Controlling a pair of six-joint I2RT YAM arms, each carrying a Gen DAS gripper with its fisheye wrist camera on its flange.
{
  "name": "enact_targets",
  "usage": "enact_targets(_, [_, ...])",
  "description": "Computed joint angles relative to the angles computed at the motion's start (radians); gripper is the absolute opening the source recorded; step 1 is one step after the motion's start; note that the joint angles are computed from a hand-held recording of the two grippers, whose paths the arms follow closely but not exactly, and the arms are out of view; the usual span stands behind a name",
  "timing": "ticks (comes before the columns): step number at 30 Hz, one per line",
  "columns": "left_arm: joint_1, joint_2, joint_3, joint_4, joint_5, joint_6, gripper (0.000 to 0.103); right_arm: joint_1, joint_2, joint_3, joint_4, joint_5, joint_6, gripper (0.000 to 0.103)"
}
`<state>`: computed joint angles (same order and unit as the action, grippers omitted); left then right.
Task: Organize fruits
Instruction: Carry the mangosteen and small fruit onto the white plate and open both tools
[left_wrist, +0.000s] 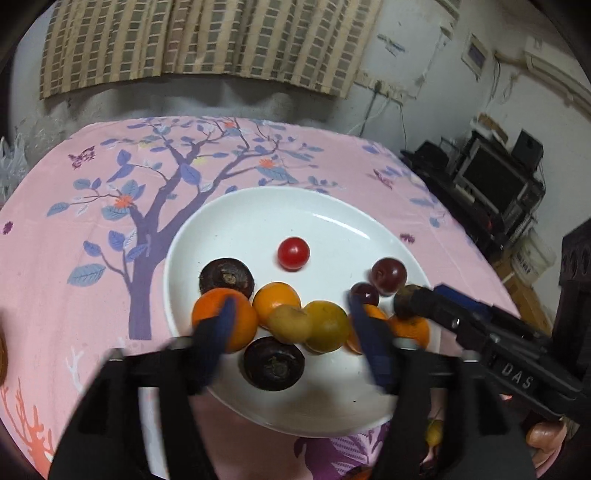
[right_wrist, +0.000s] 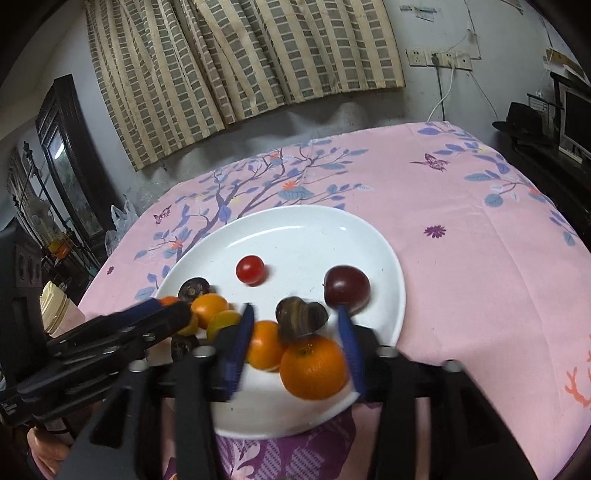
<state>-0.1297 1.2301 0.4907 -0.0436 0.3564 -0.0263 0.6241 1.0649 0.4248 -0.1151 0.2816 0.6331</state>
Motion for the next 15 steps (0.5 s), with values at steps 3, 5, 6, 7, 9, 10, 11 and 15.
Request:
enact_targets(3, [0.062, -0.126, -0.03, -0.079, 0.041, 0.003, 0.091, 0.07, -0.113, -0.016, -0.081, 0.063, 0.023, 0.06])
enact_targets(5, [0.106, -0.199, -0.038, -0.15, 0.084, 0.029, 0.095, 0.127, -0.209, -0.03, -0.151, 0.108, 0.066, 0.066])
enact_targets(6, [0.129, -0.249, -0.049, -0.187, 0.095, 0.043, 0.096, 0.141, -0.246, -0.04, -0.174, 0.111, 0.082, 0.066])
enact_targets(7, [0.144, -0.291, -0.062, -0.211, 0.1, 0.055, 0.096, 0.168, -0.291, -0.053, -0.21, 0.119, 0.107, 0.066])
enact_targets(9, [0.163, -0.381, -0.1, -0.254, 0.085, 0.096, 0.098, 0.233, -0.355, -0.077, -0.287, 0.151, 0.169, 0.067])
enact_targets(10, [0.157, -0.425, -0.124, -0.27, 0.054, 0.112, 0.098, 0.257, -0.364, -0.079, -0.32, 0.168, 0.196, 0.067])
enact_targets(11, [0.147, -0.46, -0.146, -0.282, 0.02, 0.126, 0.098, 0.302, -0.37, -0.083, -0.368, 0.2, 0.244, 0.067])
enact_targets(15, [0.076, -0.574, -0.207, -0.337, -0.105, 0.17, 0.098, 0.41, -0.366, -0.096, -0.477, 0.234, 0.373, 0.067])
